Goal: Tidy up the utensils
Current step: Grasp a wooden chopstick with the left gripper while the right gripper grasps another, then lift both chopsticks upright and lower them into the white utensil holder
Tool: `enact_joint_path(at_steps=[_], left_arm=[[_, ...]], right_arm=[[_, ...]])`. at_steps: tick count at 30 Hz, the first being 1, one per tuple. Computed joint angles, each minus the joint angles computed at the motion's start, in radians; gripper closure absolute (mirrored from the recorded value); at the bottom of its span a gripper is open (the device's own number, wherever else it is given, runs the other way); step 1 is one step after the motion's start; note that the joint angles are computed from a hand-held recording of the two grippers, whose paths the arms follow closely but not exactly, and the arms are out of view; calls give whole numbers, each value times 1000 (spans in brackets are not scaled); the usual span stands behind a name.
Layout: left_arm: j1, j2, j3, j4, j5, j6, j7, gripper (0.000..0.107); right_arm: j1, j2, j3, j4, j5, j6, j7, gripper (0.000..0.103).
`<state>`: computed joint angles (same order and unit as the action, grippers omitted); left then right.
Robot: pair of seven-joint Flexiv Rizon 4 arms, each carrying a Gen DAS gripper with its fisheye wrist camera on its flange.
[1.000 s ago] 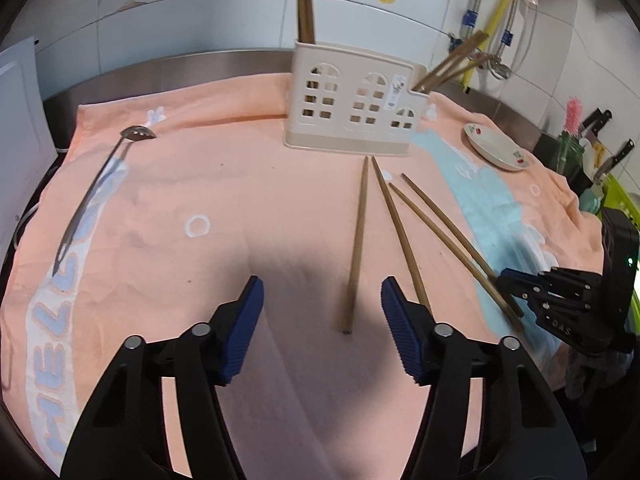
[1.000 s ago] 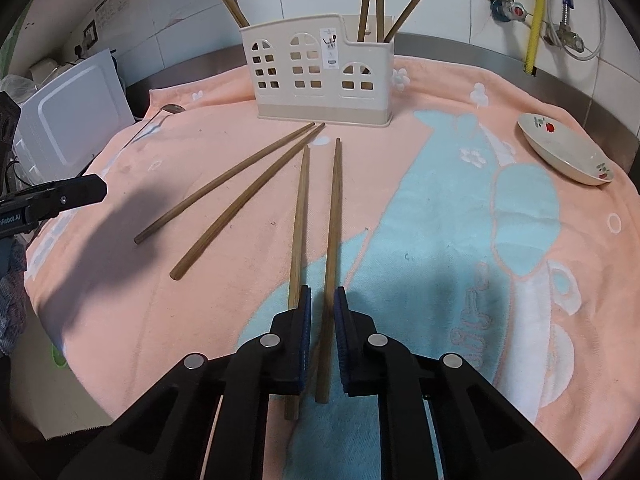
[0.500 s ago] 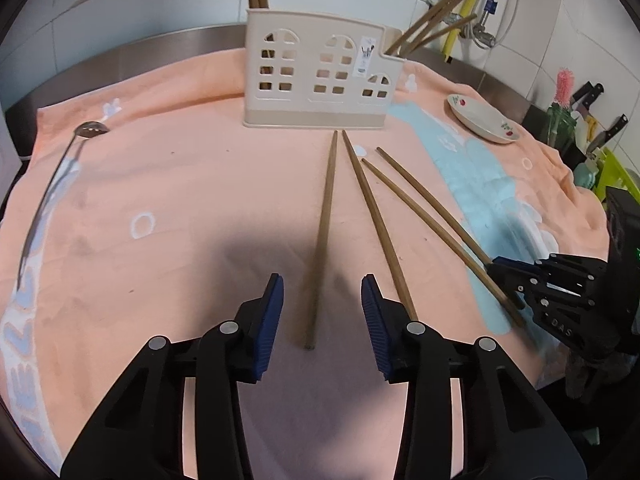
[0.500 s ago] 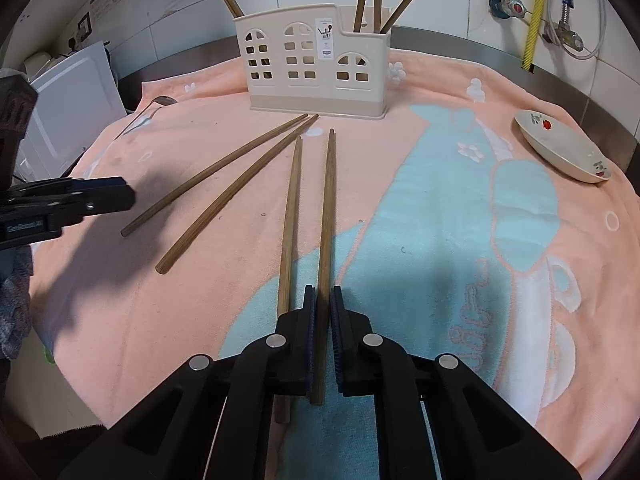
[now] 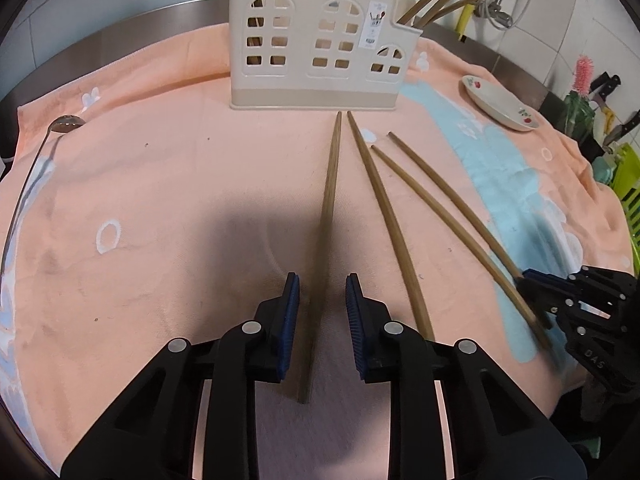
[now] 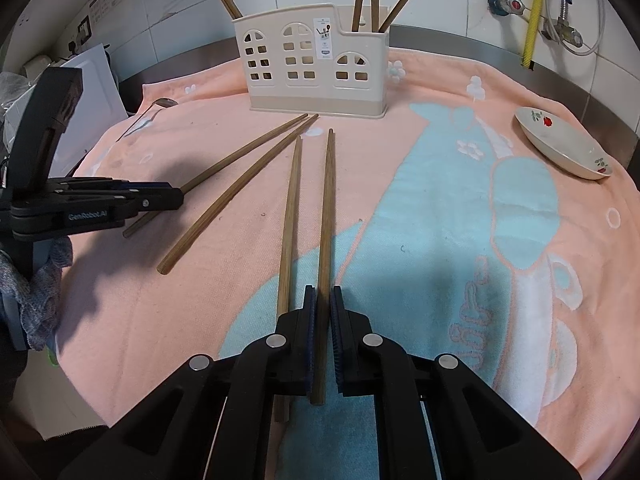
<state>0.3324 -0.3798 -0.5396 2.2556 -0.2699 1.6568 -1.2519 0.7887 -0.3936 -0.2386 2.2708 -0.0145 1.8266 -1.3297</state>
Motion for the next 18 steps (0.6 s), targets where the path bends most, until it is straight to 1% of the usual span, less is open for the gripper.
enact_joint_path(at_steps=[1,5,7,9,10,11,12,16,18], left_arm=[[-7,-1,7,-1,3,3,0,83],[-92,0,98,-21,15,-2,-9,84],[-203,2,219,-46,34,-10,-24,86],[-282,0,305,-64,48,-19,-34,91],[-305,0,329,-71,49,-26,-39,92],[-311,0,335,-76,45,-33,-39,97],[-304,2,325,-75,38,-38,-34,100],[-261,16,272,-57,5,-29,-10,101],[-187,31,186,-32,-22,-11,14,101]], right_arm=[[2,-1,-1,0,1,1,1,96],[15,-3,-11,0,10,5,3,96],[23,-5,-16,1,16,9,3,96],[32,-6,-25,1,22,10,1,96],[38,-6,-30,2,24,10,0,96],[39,-6,-31,2,24,9,-2,96],[39,-6,-32,2,25,9,-3,96],[50,4,-40,11,34,17,-12,96],[64,15,-55,16,40,23,-23,96]])
